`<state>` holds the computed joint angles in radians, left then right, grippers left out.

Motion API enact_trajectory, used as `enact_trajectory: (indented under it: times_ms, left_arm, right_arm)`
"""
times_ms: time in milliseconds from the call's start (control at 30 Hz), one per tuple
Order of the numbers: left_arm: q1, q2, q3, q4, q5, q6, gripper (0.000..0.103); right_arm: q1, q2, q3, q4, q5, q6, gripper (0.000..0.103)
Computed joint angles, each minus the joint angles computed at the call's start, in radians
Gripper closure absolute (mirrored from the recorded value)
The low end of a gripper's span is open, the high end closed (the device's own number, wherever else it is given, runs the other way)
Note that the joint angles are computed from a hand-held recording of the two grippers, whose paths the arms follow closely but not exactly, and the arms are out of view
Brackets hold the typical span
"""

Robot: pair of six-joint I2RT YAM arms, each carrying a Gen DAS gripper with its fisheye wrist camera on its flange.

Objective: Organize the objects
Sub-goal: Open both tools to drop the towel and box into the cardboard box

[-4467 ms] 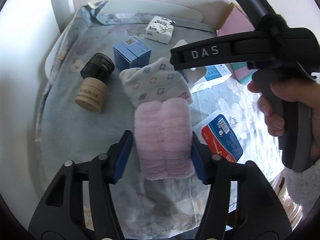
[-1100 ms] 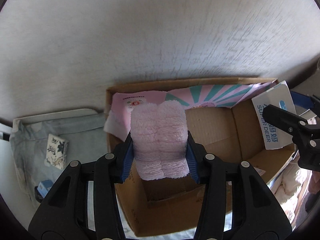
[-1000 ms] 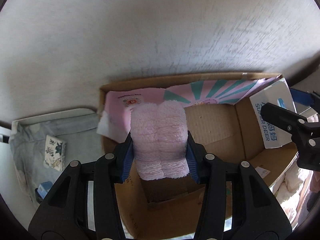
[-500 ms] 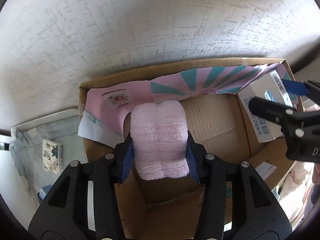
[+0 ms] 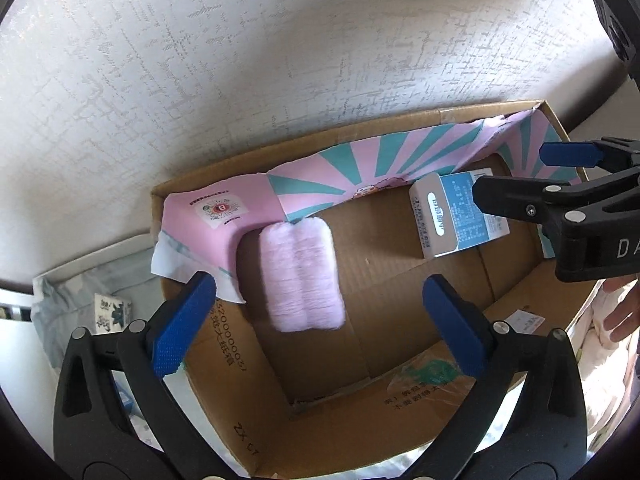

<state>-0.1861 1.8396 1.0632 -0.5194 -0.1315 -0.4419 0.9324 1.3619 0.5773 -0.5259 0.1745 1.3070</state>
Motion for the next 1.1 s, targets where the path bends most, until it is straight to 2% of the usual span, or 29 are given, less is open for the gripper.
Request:
enact_trajectory:
  times_ms: [233,300,433,500,533,567,633,800,933,1100]
  left_arm:
    - [-0.003,-0.007,-0.014,0.018,-0.003,-0.002,0.000]
    - [-0.002,-0.014,-0.019,0.023,-0.003,-0.004,0.000]
    - [0.012,-0.024,-0.033,0.042,-0.005,0.005,0.000]
    - [-0.015,-0.059,-0.060,0.038,-0.011,-0.024,0.000]
    - [-0.055,-0.055,-0.059,0.042,-0.017,-0.062,0.000]
    - [-0.046,-0.081,-0.062,0.024,-0.021,-0.052,0.000]
    - [-0.067,-0.113,-0.016,-0.047,-0.032,-0.068,0.000]
    - [-0.031,-0.254,-0.084,-0.067,0.007,-0.036,0.000]
    - [-0.056,-0.365,-0.111,-0.118,-0.061,-0.012,0.000]
    - [-0.083,-0.566,-0.173,-0.188,-0.122,0.022,0.000]
  right_arm:
    - [0.060,-0.089,-0.018,-0.066,0.058,0.091,0.000]
    - [0.012,-0.076,0.022,-0.081,0.047,0.057,0.000]
    - [0.031,-0.130,0.027,-0.156,0.066,0.082,0.000]
    - [0.040,-0.123,0.068,-0.196,0.068,0.093,0.000]
    - [-0.008,-0.107,0.086,-0.189,0.070,0.056,0.000]
    - [-0.018,-0.110,0.098,-0.207,0.080,0.043,0.000]
    - [0.036,-0.066,0.137,-0.233,0.115,0.095,0.000]
    - [0.154,0.002,0.236,-0.322,0.200,0.217,0.000]
    - [0.240,0.081,0.335,-0.403,0.252,0.353,0.000]
    - [0.386,0.228,0.587,-0.699,0.371,0.577,0.000]
